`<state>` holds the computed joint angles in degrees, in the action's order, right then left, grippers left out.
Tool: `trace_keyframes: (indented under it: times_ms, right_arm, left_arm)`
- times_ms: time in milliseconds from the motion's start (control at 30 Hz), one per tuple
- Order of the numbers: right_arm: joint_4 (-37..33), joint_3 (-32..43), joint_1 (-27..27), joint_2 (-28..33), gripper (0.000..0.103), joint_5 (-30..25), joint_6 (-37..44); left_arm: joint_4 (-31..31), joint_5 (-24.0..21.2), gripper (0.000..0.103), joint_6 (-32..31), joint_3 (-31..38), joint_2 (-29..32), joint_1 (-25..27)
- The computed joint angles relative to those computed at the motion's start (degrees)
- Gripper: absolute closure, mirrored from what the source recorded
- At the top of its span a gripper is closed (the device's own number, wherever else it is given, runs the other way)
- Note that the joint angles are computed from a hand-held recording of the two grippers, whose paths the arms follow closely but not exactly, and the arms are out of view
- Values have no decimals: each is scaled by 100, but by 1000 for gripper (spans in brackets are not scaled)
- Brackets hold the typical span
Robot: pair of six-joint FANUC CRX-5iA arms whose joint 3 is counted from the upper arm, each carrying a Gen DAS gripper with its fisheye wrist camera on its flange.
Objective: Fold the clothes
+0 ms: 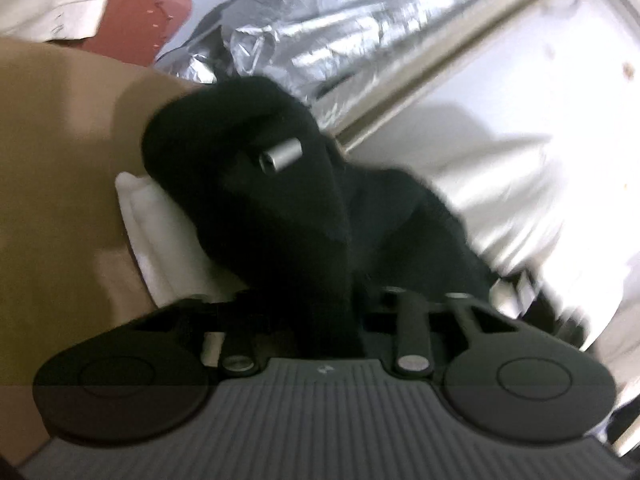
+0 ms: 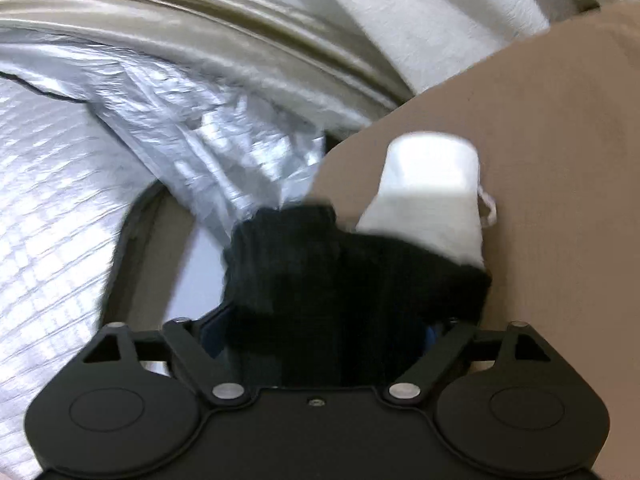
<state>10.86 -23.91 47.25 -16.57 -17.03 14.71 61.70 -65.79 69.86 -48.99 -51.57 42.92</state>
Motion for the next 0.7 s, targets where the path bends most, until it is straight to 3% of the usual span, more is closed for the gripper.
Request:
trace_keyframes:
  times_ms: [33, 67, 133, 200, 267, 333, 400, 433, 500, 567, 633, 700]
  right_arm:
    - [-123, 309, -1, 95, 56, -252, 728]
    - [-101, 550, 70, 137, 62, -395, 1356]
    - [-162, 1109, 217, 249, 64, -698, 2720]
    - [-1036, 1502, 100, 305, 64, -671, 4066]
    - [-1464, 1756, -148, 460, 61, -940, 4672]
    - [-1263, 1922, -307, 689, 59, -1619, 4394]
    - [-1155, 2135, -459, 1001, 57, -2407, 4036]
    - [-1337, 2109, -552, 959, 56, -2437, 4025]
    - [-1782, 1873, -731, 721, 54, -2069, 4056]
    - [-1845, 1856, -784, 594, 50, -2045, 3798]
    - [-928, 1528, -460, 342, 48, -1984, 3179]
    - [237, 1086, -92, 49, 47, -1940, 2424]
  left_arm:
    - [-95, 128, 88, 7, 42, -80, -71]
    - [-149, 224, 89, -80, 92, -172, -111]
    - [-249, 374, 89, -210, 205, -323, -182]
    - [-178, 303, 89, -68, 239, -397, -177]
    - [-253, 146, 89, 102, 278, -371, -220]
    - [-515, -8, 86, 316, 388, -281, -324]
    - [-1067, 17, 72, 608, 614, -239, -413]
    - [-1212, 30, 58, 717, 681, -297, -319]
    - [-1358, 31, 57, 838, 769, -425, -66]
    - [-917, -101, 57, 596, 668, -590, 454]
    - [-635, -188, 57, 384, 606, -531, 683]
    - [-827, -25, 57, 504, 655, -466, 597]
